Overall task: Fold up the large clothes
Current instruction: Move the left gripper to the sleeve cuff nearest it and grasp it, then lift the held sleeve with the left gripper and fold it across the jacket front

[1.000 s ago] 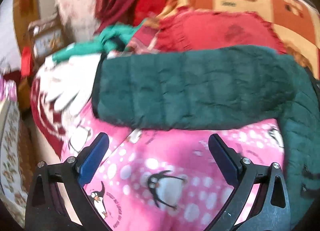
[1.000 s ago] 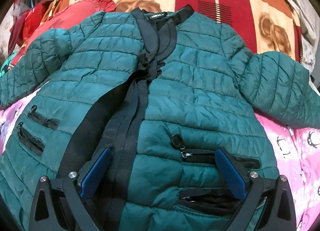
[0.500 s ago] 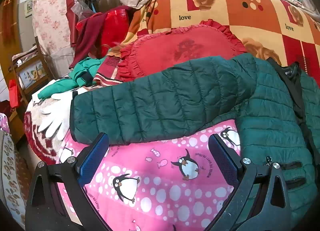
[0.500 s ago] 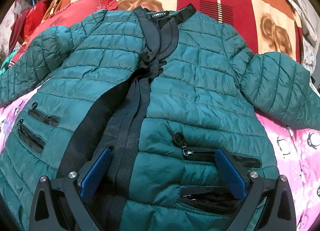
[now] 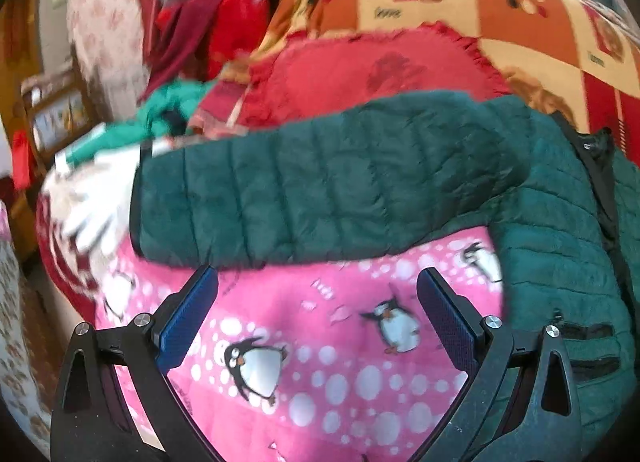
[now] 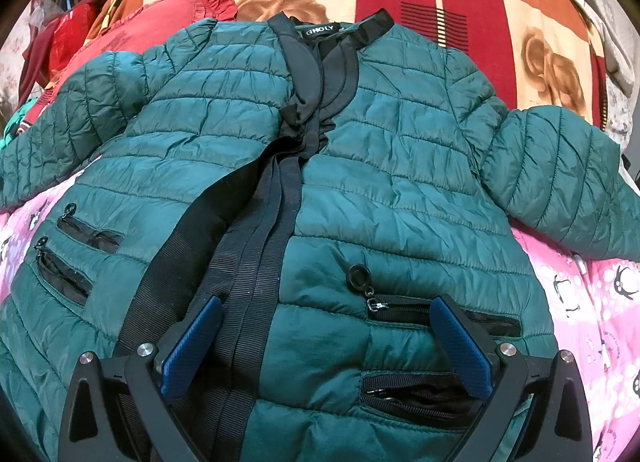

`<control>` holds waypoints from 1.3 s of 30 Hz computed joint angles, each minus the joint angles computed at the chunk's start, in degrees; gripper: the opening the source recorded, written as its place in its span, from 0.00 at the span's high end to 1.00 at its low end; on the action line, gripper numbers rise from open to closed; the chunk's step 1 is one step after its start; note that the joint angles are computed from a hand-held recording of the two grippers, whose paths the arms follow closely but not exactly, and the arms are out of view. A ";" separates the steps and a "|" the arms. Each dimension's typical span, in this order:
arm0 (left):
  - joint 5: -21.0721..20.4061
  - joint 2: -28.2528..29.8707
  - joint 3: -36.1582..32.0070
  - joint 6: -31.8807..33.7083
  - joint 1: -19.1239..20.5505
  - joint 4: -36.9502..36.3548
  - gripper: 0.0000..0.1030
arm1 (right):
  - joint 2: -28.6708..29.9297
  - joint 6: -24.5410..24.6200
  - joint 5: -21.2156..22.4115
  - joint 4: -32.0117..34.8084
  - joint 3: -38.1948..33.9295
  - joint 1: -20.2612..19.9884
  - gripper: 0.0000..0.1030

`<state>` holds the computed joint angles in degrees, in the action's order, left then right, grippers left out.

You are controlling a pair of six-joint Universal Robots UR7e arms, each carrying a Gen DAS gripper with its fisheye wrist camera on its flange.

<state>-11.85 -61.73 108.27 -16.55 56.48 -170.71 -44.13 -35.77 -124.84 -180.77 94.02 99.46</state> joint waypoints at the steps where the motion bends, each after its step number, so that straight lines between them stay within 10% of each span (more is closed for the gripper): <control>1: -0.94 -1.11 0.48 -3.04 0.77 2.74 0.03 | 0.02 0.02 -0.01 0.03 -0.03 -0.01 0.00; 22: -34.57 -10.59 4.24 -6.06 17.40 -28.02 0.08 | 0.60 -0.93 -0.81 -0.36 -0.19 0.07 0.00; 24: -36.92 -10.46 4.46 -6.25 17.66 -29.98 0.31 | 0.63 -0.90 -0.87 -0.41 -0.19 0.10 0.00; 25: -38.97 -10.79 4.70 -5.85 17.95 -29.82 0.58 | 0.63 -0.90 -0.87 -0.41 -0.19 0.10 0.00; 39: -37.86 -10.16 -2.29 4.15 19.20 -20.06 0.68 | 0.72 -0.68 -1.17 -0.24 -0.33 0.20 0.00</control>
